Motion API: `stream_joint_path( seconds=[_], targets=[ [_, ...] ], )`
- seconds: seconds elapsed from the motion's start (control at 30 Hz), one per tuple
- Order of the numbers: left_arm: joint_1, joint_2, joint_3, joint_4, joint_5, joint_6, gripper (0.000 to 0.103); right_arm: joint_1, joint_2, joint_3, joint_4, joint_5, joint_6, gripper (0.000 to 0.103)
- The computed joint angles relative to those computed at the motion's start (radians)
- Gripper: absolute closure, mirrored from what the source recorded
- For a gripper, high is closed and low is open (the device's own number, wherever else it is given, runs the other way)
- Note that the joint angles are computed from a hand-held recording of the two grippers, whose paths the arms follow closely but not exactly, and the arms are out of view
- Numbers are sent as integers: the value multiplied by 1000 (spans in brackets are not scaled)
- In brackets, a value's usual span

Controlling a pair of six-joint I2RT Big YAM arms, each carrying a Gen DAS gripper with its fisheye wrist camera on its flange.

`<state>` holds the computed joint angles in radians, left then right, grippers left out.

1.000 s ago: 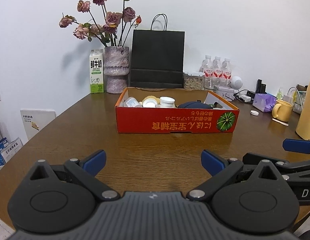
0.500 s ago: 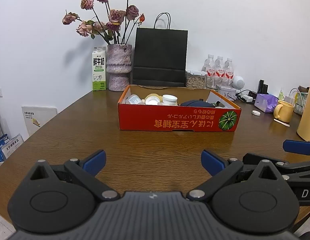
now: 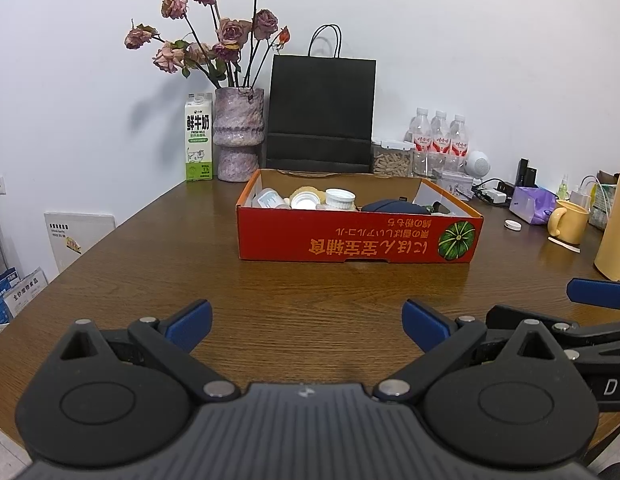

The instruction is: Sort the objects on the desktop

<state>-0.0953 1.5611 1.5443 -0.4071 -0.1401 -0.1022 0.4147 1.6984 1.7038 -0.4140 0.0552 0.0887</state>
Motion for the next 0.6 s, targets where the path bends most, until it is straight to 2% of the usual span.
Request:
stream_joint_path(
  seconds=[0.6],
  targets=[
    [-1,-1,-4,6,-3,1,0,0,1,2,-1,-1,1,0]
  ],
)
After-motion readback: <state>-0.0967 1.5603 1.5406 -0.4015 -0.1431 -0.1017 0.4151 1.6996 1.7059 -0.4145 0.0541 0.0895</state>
